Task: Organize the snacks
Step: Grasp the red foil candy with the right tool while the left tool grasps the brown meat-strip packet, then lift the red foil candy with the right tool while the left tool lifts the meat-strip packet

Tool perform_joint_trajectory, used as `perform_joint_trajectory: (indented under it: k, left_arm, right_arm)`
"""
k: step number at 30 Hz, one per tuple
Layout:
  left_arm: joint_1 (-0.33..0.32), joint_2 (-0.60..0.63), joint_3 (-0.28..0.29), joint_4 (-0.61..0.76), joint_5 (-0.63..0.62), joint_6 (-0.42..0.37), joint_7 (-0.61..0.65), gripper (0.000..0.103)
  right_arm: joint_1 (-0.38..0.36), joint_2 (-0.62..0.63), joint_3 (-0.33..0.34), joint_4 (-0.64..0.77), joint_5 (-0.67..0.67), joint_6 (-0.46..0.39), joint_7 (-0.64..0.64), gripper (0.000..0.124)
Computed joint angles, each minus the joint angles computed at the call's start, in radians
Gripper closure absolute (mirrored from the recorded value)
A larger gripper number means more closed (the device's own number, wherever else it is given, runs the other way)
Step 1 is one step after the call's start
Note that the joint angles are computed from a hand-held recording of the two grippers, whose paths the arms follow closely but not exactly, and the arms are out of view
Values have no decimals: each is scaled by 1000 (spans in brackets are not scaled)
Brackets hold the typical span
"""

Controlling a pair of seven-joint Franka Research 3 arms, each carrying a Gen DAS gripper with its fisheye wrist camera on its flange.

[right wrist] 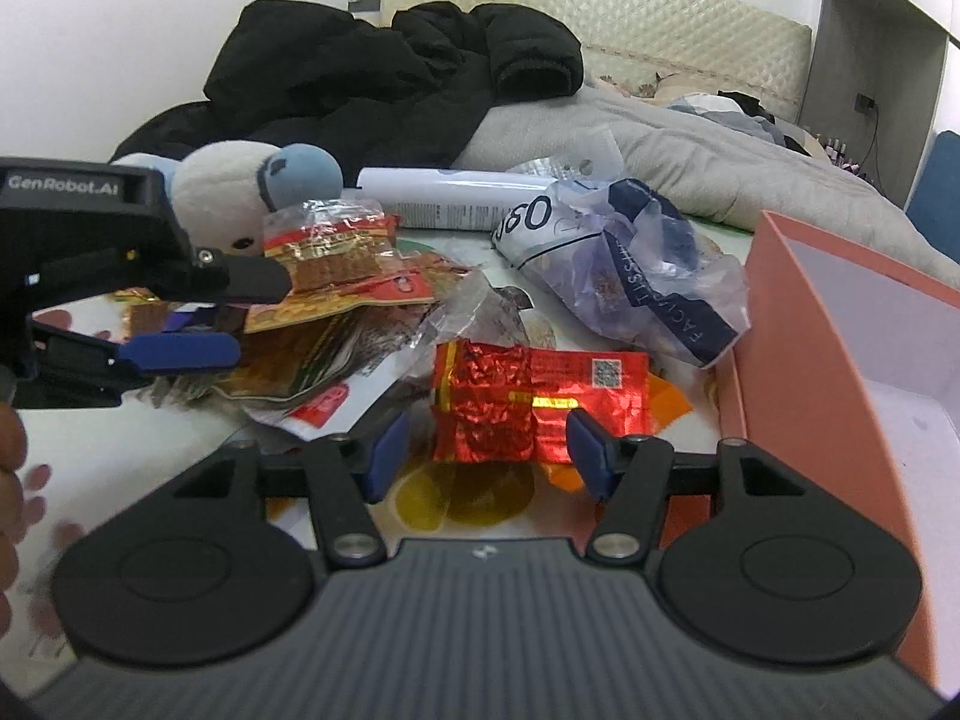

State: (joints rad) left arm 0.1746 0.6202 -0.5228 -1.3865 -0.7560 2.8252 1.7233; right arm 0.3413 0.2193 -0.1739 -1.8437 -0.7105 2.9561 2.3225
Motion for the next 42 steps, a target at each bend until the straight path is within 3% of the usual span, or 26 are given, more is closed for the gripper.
perform_joint_trajectory:
  k: [6, 8, 13, 20, 26, 32, 37, 42]
  left_arm:
    - [19, 73, -51, 67, -40, 12, 31, 59]
    - [-6, 92, -24, 97, -17, 2, -16, 69]
    - [-1, 131, -50, 139, -22, -6, -26, 92]
    - [56, 71, -131, 65, -98, 30, 106, 101]
    - [122, -63, -173, -83, -259, 21, 251, 102]
    - [214, -281, -191, -309, -480, -50, 398, 102]
    - [244, -487, -152, -510, -611, -161, 452, 102]
    - [215, -643, -76, -668, -602, -264, 387, 102]
  right_arm:
    - [9, 58, -17, 59, -6, -8, -2, 65]
    - [11, 72, -19, 67, 11, 5, -34, 72]
    - [66, 99, -80, 100, -41, -3, -15, 84]
    - [71, 57, -79, 71, -76, -12, 11, 87]
    - [55, -28, -47, 8, -192, -39, 100, 87]
    - [10, -146, 34, -98, -251, -90, 144, 87]
    - [-35, -257, 105, -215, -264, -127, 169, 87]
    - [-79, -349, 167, -329, -199, -151, 123, 87]
